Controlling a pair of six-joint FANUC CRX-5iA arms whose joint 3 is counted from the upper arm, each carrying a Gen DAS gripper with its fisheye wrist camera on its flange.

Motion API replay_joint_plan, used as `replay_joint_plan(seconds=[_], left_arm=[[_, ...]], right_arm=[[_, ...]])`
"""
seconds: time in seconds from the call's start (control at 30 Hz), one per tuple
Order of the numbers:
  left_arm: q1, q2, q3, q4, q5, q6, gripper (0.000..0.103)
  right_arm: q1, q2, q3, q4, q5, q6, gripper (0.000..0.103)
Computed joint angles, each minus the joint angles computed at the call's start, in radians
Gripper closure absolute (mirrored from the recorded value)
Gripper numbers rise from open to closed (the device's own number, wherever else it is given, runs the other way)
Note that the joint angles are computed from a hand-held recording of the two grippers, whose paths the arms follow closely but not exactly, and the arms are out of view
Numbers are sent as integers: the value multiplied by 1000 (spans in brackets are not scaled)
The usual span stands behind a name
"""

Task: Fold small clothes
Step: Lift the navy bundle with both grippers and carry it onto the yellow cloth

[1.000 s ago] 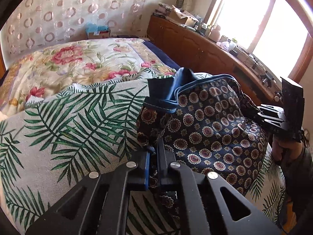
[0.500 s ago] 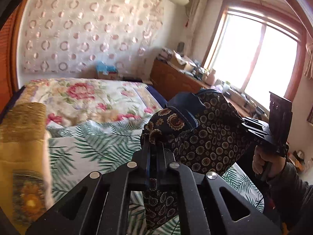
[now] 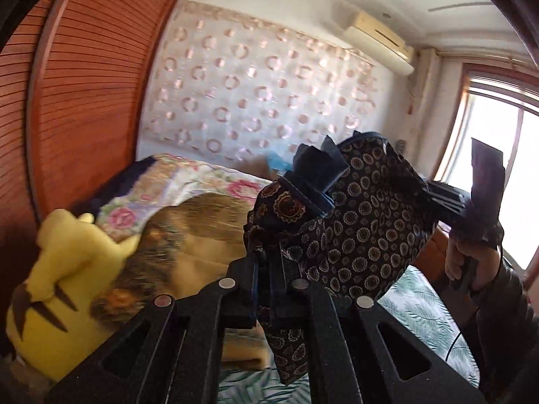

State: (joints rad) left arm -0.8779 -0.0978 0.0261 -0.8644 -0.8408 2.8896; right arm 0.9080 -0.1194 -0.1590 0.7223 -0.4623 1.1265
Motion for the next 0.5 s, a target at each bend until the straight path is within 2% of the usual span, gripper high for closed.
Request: replay_joint_plan(seconds=[0.07, 0.13, 0.27, 0.47, 0.5], left_arm=[[20, -16, -34, 8, -2, 24, 98], [65, -36, -84, 50, 43, 37, 98], [63, -44, -113, 43, 15, 58, 98], [66, -84, -169, 50, 15, 113, 98], [84, -91, -176, 79, 38, 101, 98]], right_arm=[[14, 77, 77, -24, -16, 73, 93], [3, 169, 180, -109, -37, 198, 93], [16, 288, 303, -154, -65, 281, 93], [20, 403, 472, -233, -113, 398, 93], [13, 409, 488, -257, -115, 434, 93]])
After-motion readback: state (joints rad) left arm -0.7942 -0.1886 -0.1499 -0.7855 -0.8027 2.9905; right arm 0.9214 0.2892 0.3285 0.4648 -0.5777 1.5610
